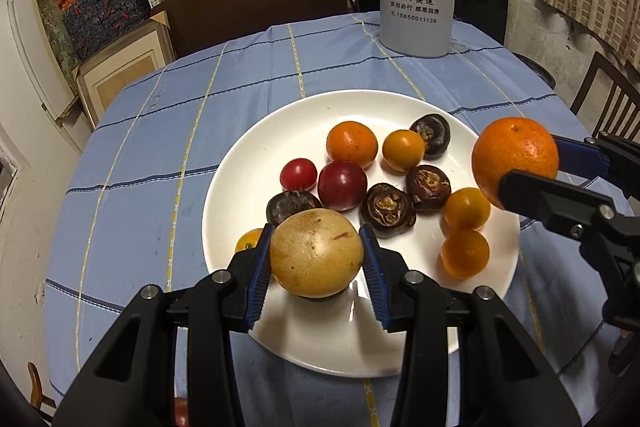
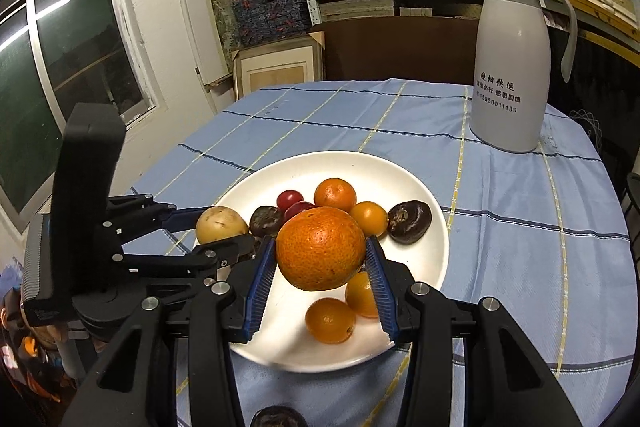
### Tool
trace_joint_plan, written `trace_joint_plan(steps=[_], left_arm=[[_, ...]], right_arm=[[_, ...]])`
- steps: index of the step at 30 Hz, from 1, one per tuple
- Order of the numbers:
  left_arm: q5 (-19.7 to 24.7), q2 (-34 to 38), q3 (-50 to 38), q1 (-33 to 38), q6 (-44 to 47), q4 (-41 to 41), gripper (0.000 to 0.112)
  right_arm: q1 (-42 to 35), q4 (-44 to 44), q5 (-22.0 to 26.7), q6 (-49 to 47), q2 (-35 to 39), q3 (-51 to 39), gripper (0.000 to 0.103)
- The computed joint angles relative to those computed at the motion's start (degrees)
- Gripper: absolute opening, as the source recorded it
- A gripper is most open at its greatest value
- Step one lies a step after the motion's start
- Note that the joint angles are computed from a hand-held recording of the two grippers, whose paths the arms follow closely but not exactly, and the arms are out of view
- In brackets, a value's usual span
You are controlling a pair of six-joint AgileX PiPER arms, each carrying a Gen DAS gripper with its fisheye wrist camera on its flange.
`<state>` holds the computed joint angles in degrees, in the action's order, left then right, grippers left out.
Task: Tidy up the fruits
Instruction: 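Carry the pale yellow fruit and large orange over the white plate, then open both tools to drop the pale fruit and orange onto the plate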
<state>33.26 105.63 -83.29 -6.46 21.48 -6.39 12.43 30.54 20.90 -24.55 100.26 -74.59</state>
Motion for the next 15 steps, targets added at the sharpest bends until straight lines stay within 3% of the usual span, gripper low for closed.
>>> trace_joint_plan(steps=[15], left_arm=[[0.52,2.6,-3.21,-1.09,-2.2,2.32,0.041]], right_arm=[[-0.69,-1.81,1.56,2.42,3.69,-4.71,0.046]])
